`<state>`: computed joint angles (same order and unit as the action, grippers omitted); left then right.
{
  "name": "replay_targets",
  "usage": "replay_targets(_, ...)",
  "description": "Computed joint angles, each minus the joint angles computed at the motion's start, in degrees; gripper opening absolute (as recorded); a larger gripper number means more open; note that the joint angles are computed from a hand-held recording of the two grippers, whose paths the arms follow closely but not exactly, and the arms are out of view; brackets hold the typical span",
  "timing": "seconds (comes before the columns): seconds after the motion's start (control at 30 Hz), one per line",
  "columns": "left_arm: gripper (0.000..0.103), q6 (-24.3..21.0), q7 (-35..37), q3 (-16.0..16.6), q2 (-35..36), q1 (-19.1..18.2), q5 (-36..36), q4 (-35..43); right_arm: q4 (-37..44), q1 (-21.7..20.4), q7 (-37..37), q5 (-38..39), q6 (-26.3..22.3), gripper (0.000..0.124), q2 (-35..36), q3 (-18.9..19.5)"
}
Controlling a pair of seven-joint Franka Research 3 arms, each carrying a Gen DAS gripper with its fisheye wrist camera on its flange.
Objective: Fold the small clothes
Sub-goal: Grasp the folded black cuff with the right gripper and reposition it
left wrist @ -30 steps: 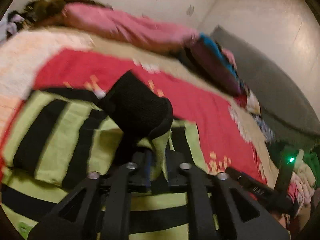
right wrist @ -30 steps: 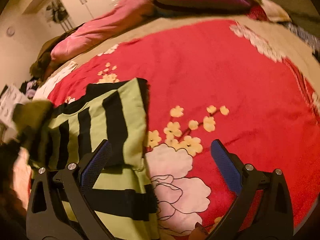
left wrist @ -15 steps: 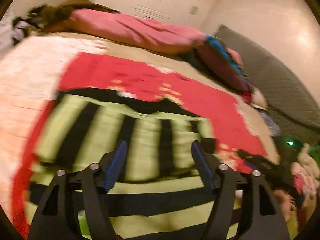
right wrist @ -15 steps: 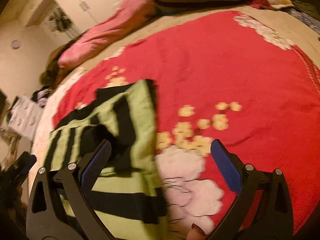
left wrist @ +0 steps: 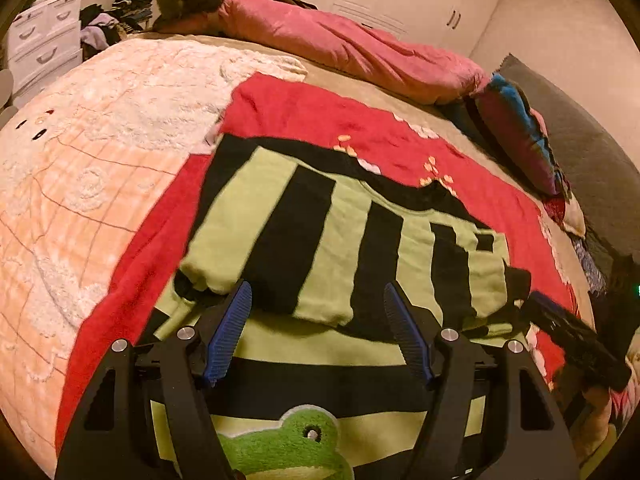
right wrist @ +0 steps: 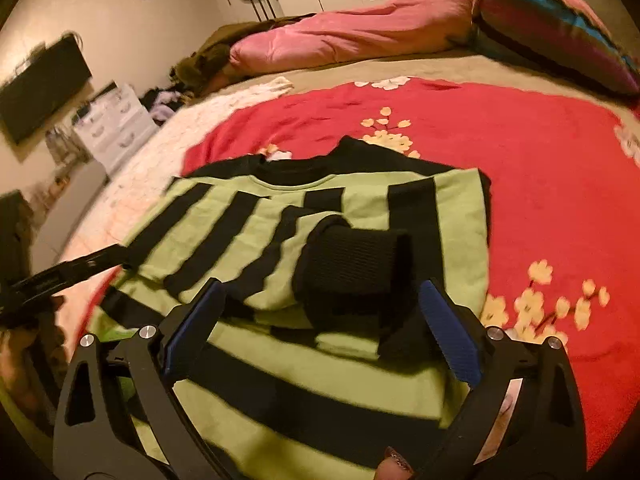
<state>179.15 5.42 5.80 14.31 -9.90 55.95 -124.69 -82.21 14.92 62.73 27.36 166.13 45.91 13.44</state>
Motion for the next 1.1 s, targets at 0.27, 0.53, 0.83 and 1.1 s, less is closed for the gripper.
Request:
replay_targets(0.27, 0.069, 0.1, 5.6, -1.8, 1.2, 0.7, -4.8, 0.3, 9.5, -2.4, 0.1, 1.0, -9.2, 0.071, 6.6, 1.7)
replay_targets(0.53, 0.069, 0.6, 8.4, -0.5, 1.2, -1.1, -8.6, -0.2, 11.6, -0.7, -5.0, 0.1, -16.5, 0.025, 6.9, 0.2)
replay_targets(0.83, 0.073, 0.0, 12.0, -2.5, 1.6, -0.3, -12.0, 0.1, 1.9, -2.4, -16.3, 7.9, 0.1, 0.035, -0.6, 2.0)
replay_targets(1.1, 0.073, -1.1, 11.8, 0.9, 0.9, -3.9, -11.8, 0.6, 9.7, 1.9, 6.4, -0.2, -11.6, 0.059, 5.1, -8.3)
